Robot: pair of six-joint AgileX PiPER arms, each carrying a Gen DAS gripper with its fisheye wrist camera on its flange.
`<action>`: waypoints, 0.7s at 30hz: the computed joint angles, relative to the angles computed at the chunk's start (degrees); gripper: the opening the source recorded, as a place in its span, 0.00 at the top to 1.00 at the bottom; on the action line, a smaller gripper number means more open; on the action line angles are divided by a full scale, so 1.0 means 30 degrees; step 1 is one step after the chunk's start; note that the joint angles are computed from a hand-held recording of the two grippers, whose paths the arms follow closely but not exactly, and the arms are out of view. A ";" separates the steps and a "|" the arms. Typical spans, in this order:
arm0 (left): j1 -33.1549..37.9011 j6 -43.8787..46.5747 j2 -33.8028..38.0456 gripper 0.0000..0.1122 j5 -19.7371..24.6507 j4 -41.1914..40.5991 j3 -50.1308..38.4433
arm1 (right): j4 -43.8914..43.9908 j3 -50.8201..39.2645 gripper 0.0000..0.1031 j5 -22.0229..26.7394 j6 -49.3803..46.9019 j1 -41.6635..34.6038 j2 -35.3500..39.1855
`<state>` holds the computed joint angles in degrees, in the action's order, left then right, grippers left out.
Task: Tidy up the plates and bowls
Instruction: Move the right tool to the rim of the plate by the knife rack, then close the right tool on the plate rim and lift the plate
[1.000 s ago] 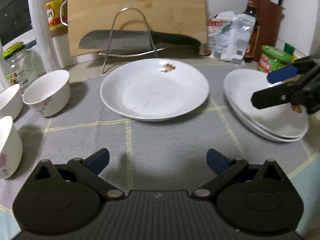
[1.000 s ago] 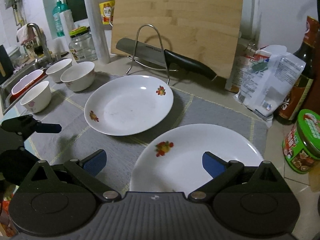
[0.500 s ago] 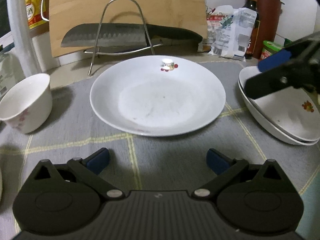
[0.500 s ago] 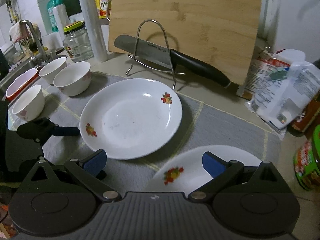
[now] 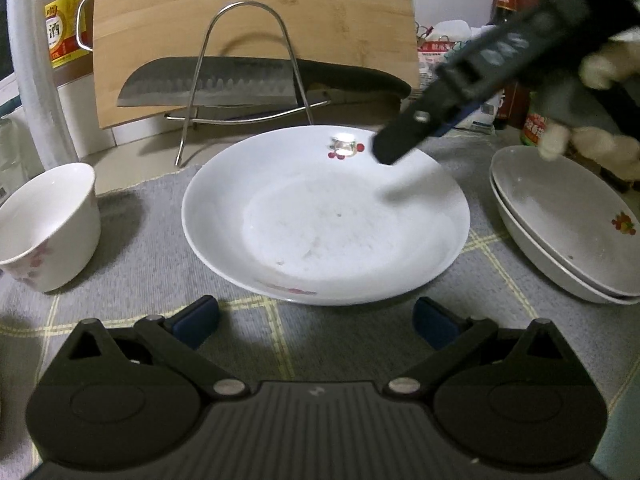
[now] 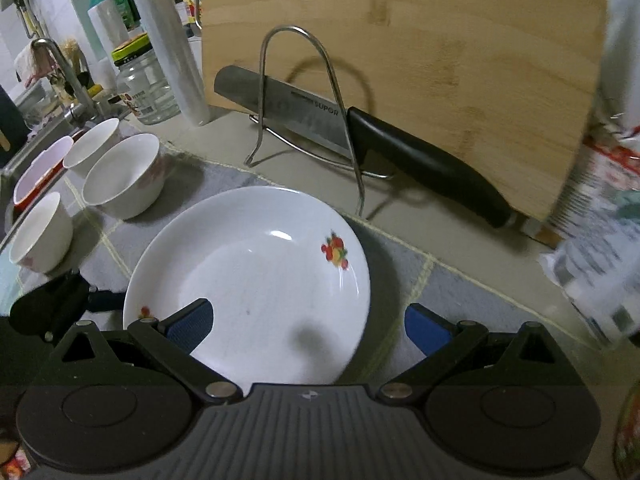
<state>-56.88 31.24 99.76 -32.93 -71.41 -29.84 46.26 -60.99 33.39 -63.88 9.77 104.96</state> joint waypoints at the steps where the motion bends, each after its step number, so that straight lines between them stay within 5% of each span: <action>1: 0.0087 -0.0041 -0.0024 0.08 0.0048 0.0152 0.0011 | -0.0381 -0.0744 0.00 0.0492 0.0484 -0.0010 0.0561; 21: 0.0895 -0.1210 0.0572 0.08 -0.0058 0.1963 -0.0161 | -0.0850 -0.7455 0.01 0.5430 0.1334 0.0202 0.5803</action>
